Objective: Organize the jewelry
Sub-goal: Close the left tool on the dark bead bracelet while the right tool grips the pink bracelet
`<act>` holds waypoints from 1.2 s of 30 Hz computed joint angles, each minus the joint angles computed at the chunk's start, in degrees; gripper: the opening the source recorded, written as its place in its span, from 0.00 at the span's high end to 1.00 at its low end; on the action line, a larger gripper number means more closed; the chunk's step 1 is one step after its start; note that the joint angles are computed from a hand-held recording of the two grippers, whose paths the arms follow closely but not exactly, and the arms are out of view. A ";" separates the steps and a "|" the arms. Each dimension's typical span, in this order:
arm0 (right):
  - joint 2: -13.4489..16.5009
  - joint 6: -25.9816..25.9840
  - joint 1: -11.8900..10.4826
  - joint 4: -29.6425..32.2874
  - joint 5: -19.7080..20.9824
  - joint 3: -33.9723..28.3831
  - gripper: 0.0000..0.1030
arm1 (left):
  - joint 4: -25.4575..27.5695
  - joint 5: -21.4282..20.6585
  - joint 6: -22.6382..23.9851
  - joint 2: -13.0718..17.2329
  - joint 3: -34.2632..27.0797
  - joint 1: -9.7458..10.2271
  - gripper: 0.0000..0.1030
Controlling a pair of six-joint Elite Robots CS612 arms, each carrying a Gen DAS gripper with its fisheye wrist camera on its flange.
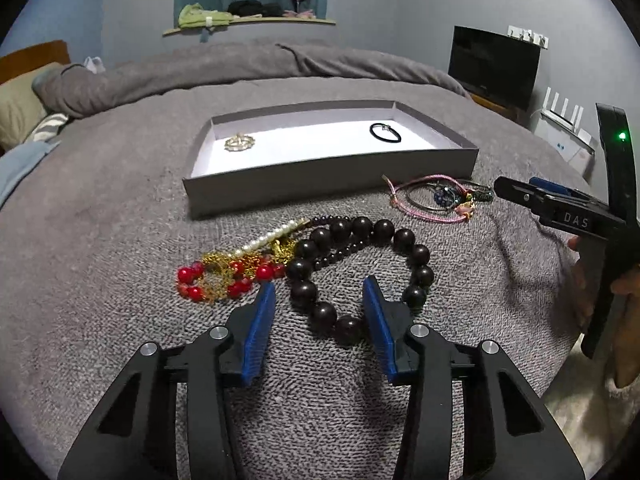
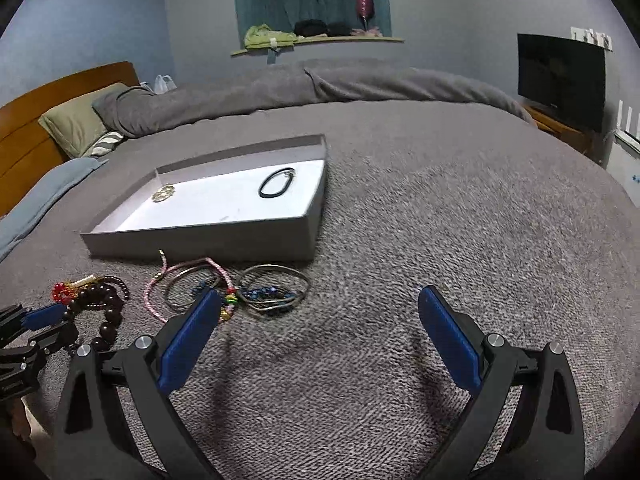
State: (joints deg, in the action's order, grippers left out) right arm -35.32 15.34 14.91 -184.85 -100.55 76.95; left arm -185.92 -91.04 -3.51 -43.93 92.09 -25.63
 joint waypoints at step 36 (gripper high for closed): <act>1.49 -2.18 0.85 8.67 11.11 -4.37 0.76 | 2.39 -1.76 0.98 0.37 -0.92 0.55 0.78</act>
State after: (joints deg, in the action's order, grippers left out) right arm -33.84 13.16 15.75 -176.18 -89.44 72.58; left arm -183.54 -92.80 -2.53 -43.56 91.18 -25.08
